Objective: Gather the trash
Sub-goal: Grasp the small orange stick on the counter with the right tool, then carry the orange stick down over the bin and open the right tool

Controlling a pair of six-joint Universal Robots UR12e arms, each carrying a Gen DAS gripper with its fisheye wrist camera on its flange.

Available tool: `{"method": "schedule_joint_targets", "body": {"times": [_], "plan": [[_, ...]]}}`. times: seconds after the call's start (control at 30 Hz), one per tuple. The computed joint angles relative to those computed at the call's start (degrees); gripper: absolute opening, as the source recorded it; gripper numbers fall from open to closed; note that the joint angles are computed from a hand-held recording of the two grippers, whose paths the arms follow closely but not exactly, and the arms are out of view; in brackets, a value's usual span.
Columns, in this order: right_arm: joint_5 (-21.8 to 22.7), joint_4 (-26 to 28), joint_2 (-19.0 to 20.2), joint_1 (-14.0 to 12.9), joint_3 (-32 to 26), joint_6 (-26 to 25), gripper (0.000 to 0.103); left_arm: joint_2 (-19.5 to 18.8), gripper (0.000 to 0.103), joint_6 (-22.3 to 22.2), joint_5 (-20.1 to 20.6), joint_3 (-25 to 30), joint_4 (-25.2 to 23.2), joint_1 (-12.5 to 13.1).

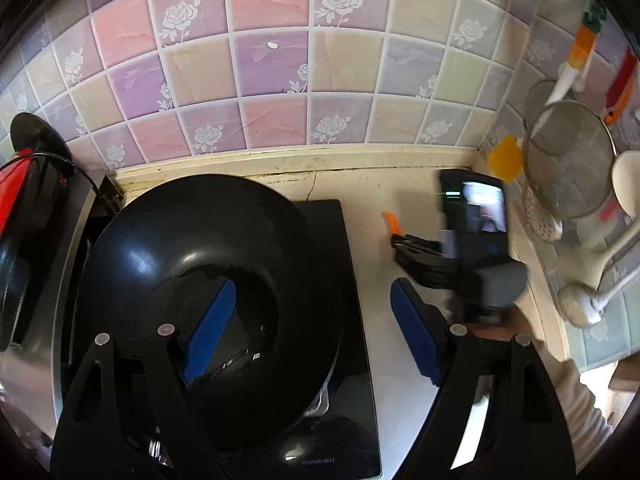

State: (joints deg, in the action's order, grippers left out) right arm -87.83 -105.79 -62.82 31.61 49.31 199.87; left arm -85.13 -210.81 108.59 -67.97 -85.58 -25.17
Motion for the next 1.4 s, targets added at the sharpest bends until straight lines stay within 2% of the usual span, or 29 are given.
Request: {"method": "schedule_joint_targets", "body": {"times": [0.07, 0.17, 0.3, 0.47, 0.53, 0.67, 0.8, 0.93, 1.03, 1.17, 1.27, 1.4], "plan": [[3.3, -3.9, -3.9, -0.4, 5.4, 2.4, 0.013, 0.6, 0.078, -0.5, 1.0, 0.0, -0.5, -1.3], [5.5, -8.3, -9.8, -0.5, 12.7, 4.1, 0.013, 1.6, 0.078, -2.0, 2.6, -0.2, -1.3, -3.8], [7.7, -11.8, -18.1, -0.1, 21.4, 5.4, 0.013, 3.3, 0.078, -5.7, 5.8, -1.0, -2.6, -8.8], [7.4, -12.1, -27.2, 2.4, 29.4, 7.8, 0.013, 5.0, 0.078, -10.0, 8.0, -2.1, -4.5, -15.0], [7.2, -10.5, -32.1, 2.7, 32.3, 8.4, 0.013, 5.7, 0.078, -10.6, 8.3, -2.9, -4.9, -17.2], [4.9, -8.5, -38.6, 5.9, 36.2, 12.4, 0.013, 7.9, 0.078, -10.5, 6.7, -5.5, -4.8, -20.9], [-1.1, -6.8, -43.6, 10.9, 39.6, 18.7, 0.013, 10.4, 0.078, -7.9, 5.7, -9.0, -3.6, -24.7], [-9.1, -4.4, -46.6, 17.5, 42.1, 27.4, 0.013, 13.5, 0.078, -4.2, 3.5, -13.5, -0.8, -27.4], [-14.7, -1.8, -47.5, 23.7, 43.7, 37.0, 0.013, 16.3, 0.078, -2.6, 0.9, -17.2, 0.8, -28.9], [-19.9, 0.2, -47.3, 31.8, 46.0, 49.2, 0.013, 19.9, 0.078, -2.4, -0.5, -22.6, 2.1, -31.1], [-21.3, 1.2, -46.9, 36.5, 48.2, 57.5, 0.013, 22.6, 0.078, -4.4, -1.6, -26.8, 1.3, -32.7], [-18.3, 0.6, -47.2, 39.9, 52.1, 65.3, 0.013, 25.4, 0.078, -5.9, -4.1, -31.0, -0.8, -33.4]]}}
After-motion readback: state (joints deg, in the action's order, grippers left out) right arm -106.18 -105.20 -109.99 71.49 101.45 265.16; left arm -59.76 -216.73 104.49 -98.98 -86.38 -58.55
